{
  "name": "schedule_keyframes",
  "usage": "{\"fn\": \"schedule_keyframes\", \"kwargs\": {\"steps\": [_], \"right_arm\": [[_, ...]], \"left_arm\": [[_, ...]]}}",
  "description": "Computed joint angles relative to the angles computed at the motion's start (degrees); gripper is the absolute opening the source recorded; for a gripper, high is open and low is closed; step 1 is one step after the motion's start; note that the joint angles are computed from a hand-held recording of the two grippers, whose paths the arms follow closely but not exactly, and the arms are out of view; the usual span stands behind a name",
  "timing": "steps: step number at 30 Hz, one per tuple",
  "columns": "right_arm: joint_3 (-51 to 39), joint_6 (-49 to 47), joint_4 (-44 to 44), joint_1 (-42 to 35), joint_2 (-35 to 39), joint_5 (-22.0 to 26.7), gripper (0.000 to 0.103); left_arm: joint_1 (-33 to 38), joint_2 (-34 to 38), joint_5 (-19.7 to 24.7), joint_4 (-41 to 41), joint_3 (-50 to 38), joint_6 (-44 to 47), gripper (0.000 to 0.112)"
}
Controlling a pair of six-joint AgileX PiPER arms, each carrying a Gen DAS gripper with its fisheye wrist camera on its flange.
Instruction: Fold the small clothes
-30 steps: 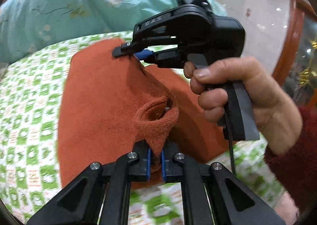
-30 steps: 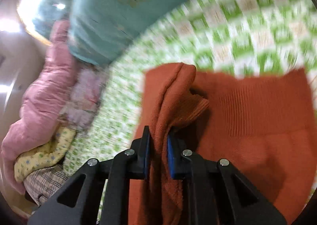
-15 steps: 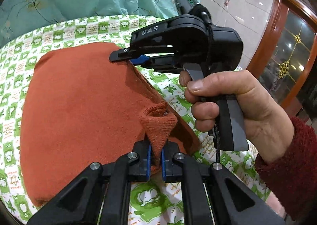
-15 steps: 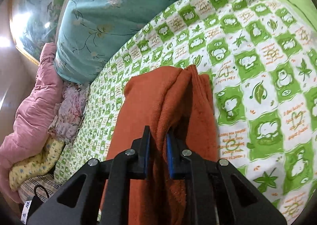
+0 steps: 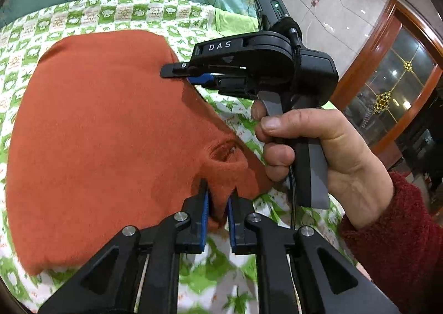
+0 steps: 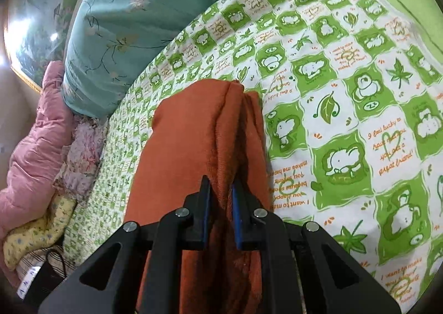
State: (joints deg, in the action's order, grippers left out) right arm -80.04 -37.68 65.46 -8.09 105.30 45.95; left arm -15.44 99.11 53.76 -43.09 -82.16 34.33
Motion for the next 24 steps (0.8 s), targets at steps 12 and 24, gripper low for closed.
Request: {"fn": "schedule_keyframes", "kwargs": {"steps": [12, 24], "right_arm": [[3.3, 10.4, -12.4, 2.2, -7.0, -7.4, 0.041], [10.2, 6.2, -10.3, 3.1, -10.9, -3.1, 0.074]], "left_arm": [[12.4, -8.8, 5.3, 4.8, 2.2, -2.3, 0.059], [21.3, 6.9, 10.8, 5.6, -10.6, -8.2, 0.069]]}}
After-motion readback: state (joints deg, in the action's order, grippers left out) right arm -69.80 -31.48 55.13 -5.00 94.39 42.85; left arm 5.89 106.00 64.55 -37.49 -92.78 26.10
